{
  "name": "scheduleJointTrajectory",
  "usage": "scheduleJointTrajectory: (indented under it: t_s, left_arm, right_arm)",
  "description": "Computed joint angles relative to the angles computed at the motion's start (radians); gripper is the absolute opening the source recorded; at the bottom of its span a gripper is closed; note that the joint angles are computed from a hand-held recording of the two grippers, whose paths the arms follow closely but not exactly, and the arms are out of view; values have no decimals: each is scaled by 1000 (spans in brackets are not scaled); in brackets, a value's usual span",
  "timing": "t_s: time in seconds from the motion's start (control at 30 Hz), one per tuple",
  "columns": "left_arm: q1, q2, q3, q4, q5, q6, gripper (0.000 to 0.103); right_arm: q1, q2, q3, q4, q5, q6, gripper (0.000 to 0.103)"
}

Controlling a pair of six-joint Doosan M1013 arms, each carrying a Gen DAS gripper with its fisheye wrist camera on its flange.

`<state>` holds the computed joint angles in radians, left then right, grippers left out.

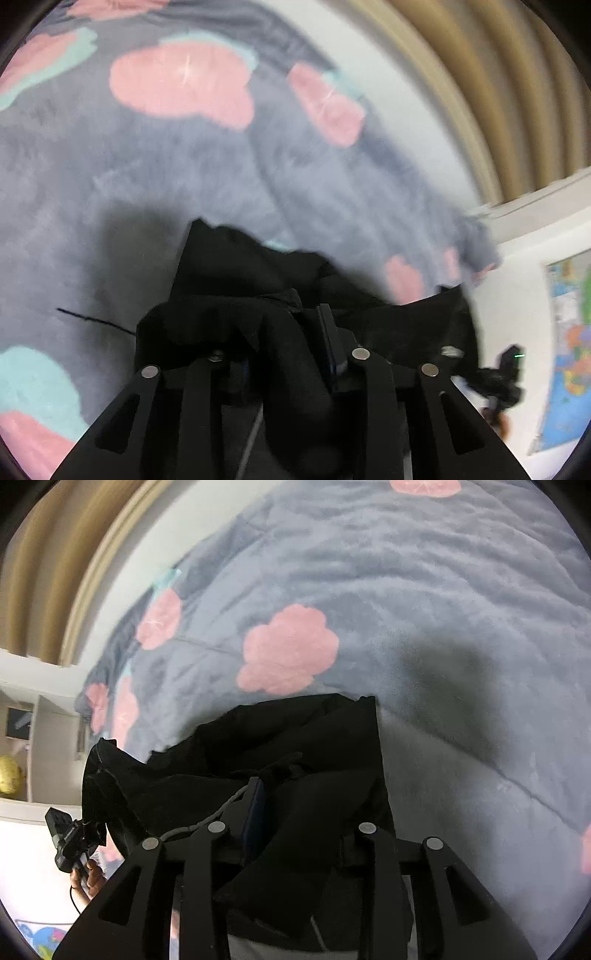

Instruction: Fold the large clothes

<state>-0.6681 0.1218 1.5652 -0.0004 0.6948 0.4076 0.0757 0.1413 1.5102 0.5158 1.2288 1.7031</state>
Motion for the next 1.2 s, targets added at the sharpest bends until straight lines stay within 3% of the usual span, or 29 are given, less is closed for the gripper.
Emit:
scheduleJointTrajectory:
  t_s: [0.07,0.13,0.23,0.3,0.37,0.4,0.47,0.5,0.57,0.73,0.8,0.87,1.0,1.13,1.2]
  left_arm:
    - [0,-40,21,-22,-54,21,38]
    - [-2,-71,25,-84,-66,97,50]
    - [-36,-81,-11,4,12,78,64]
    - [-53,-92,-14,66,24,29,67]
    - [-59,-125,15,112,-30,-30,67]
    - [-58,-149,41,142,-94,-81,68]
    - [-71,-185,71,286,-164,-219,74]
    - [-81,-193,70,366,-150,-280,81]
    - [-96,-194,55,443,-94,-329,81]
    - [-84,-161,39,305,-58,-206,81]
    - [-76,-130,27,230,-29,-151,81]
    - [-70,-100,18,175,-19,-105,81]
    - [-85,-38,-45,255,95,-120,81]
    - [-57,21,-96,198,163,-33,81]
    - [-37,68,-131,173,232,34,81]
  right_arm:
    - [-10,-16,-1,20,14,-14,36]
    - [-16,-29,0,39,22,-25,37]
    - [-21,-47,-1,56,42,-42,38]
    - [-23,-59,-2,62,54,-65,39]
    - [-34,-74,-2,89,69,-104,42]
    - [-38,-78,-1,100,74,-117,44]
    - [-41,-86,-2,121,92,-155,47]
    - [-40,-90,-3,118,98,-168,48]
    - [-31,-94,-13,98,120,-197,48]
    - [-56,-100,-37,129,154,-229,49]
    - [-75,-108,-35,160,140,-232,60]
    - [-70,-131,-32,81,68,-213,87]
    - [-84,-143,-23,65,25,-229,93]
    - [-41,-103,-12,-52,-2,-219,95]
    - [-25,-69,-3,-76,2,-231,95]
